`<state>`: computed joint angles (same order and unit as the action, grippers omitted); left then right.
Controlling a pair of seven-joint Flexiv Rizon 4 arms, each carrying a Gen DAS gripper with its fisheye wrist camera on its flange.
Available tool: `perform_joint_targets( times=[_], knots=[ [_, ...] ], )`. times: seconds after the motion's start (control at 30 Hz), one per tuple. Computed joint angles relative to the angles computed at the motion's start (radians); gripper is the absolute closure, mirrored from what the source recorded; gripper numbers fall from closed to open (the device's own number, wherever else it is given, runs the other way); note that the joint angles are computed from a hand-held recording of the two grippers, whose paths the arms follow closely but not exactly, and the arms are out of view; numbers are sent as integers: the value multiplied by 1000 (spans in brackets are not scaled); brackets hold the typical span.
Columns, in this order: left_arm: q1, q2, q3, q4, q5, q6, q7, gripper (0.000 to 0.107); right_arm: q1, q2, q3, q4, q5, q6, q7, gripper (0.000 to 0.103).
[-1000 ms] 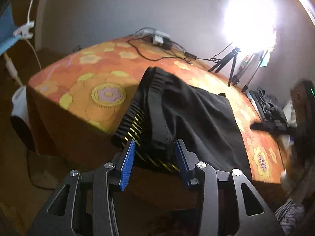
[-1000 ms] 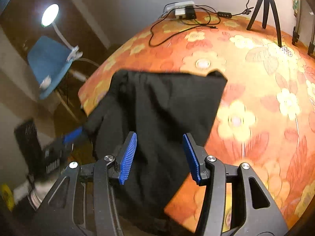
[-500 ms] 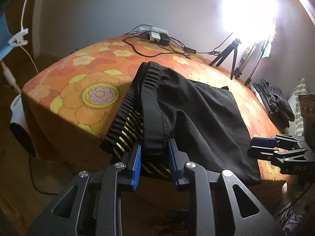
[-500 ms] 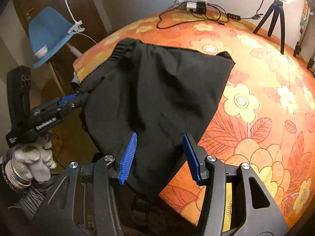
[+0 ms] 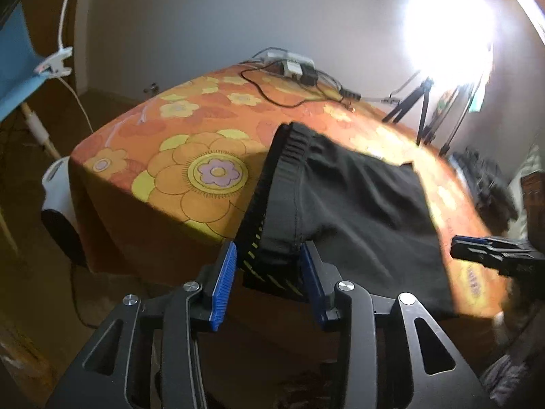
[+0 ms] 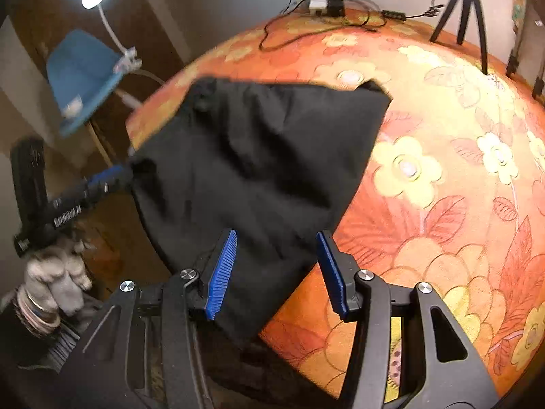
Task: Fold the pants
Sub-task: 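Open the right gripper to release the pants while the left gripper holds the waistband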
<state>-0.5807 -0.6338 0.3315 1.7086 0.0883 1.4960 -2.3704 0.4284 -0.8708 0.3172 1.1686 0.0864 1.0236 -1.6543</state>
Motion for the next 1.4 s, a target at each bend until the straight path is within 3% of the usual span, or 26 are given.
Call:
perform_joint_targets(
  times=[0.17, 0.23, 0.27, 0.3, 0.37, 0.43, 0.5, 0.67, 0.9, 1.4],
  knots=[
    [135, 52, -173, 81, -67, 86, 80, 69, -17, 0, -21, -11, 31, 109, 69, 51],
    [182, 58, -234, 114, -112, 130, 99, 57, -33, -10, -7, -17, 44, 156, 87, 50],
    [211, 59, -270, 135, -138, 165, 98, 52, -51, -23, 16, -37, 56, 167, 85, 41],
    [264, 58, -335, 159, -164, 207, 100, 52, -57, -34, 27, -59, 57, 159, 87, 29],
    [356, 54, -450, 190, -203, 249, 103, 52, -75, -65, 60, -117, 68, 116, 73, 18],
    [469, 36, -591, 219, -223, 299, 107, 52, -78, -94, 72, -174, 79, 55, 69, 16],
    [519, 19, -658, 228, -248, 314, 105, 52, -72, -112, 65, -215, 93, 4, 71, 16],
    [551, -6, -712, 216, -284, 294, 116, 52, -46, -169, 33, -334, 119, -116, 105, 16],
    [634, -77, -831, 217, -289, 316, 94, 52, -18, -243, -17, -462, 136, -200, 177, 16],
    [619, -107, -810, 219, -278, 349, 8, 51, 9, -327, -28, -619, 204, -253, 156, 18]
  ],
)
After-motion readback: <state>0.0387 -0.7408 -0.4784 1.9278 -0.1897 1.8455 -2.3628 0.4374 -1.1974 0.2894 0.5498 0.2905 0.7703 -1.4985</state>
